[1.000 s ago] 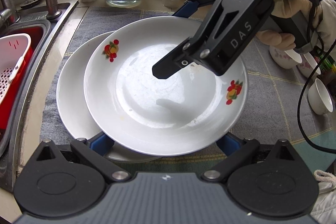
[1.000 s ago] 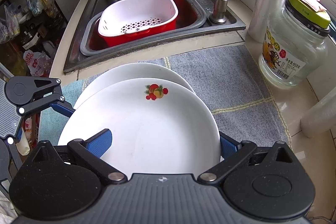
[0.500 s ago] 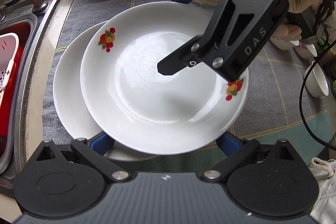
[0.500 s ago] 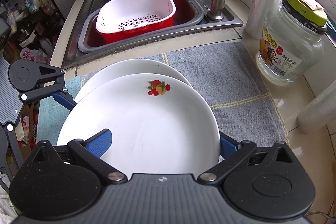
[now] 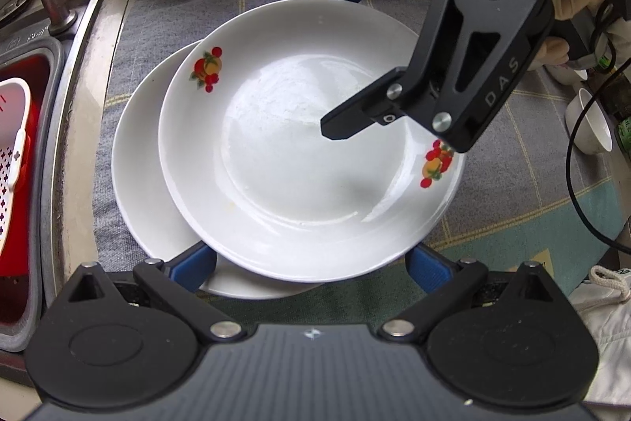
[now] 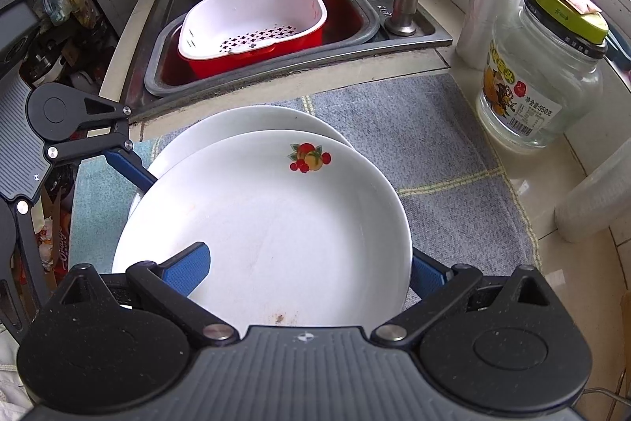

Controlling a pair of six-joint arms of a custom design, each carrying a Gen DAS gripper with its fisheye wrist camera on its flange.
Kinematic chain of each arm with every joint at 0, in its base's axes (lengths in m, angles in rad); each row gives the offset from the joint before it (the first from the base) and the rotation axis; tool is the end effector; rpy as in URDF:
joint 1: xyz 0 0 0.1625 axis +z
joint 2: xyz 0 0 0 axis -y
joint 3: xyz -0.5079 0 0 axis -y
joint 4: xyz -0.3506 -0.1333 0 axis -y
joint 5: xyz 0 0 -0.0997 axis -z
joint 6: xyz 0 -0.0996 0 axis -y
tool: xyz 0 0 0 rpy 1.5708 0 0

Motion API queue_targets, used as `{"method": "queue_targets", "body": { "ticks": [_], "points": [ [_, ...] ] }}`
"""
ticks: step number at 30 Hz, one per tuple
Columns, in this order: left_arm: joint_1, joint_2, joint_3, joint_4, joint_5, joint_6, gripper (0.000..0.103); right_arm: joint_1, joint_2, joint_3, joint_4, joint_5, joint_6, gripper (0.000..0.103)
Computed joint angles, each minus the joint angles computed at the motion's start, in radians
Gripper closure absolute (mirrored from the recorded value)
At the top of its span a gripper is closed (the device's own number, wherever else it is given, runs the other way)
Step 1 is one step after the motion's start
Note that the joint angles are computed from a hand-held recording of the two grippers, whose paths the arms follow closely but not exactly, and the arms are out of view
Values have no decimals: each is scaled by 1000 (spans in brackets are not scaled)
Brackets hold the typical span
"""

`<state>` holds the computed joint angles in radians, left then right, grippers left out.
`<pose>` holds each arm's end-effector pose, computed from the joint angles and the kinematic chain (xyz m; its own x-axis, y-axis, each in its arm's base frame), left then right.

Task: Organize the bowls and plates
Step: 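Lower the flower-print plate onto the stack and open both grippers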

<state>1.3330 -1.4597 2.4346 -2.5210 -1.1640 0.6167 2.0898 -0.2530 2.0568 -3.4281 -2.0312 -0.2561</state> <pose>0.0853 -0.3813 0.2832 -0.5901 0.7461 -0.3084 0.7070 0.6620 0.2489 0.3328 -0.4031 -0.1353 -0.6385 -0.6296 0.4428 -0.6792 0.7315 0.0606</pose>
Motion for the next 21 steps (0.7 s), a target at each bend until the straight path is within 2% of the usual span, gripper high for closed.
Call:
{"method": "queue_targets", "body": {
  "ticks": [12, 21],
  "points": [
    [-1, -27, -6, 28, 5, 31, 2, 0, -5, 17, -10, 16, 23, 0],
    [0, -37, -1, 23, 2, 35, 2, 12, -2, 16, 8, -3, 38, 0]
  ]
}}
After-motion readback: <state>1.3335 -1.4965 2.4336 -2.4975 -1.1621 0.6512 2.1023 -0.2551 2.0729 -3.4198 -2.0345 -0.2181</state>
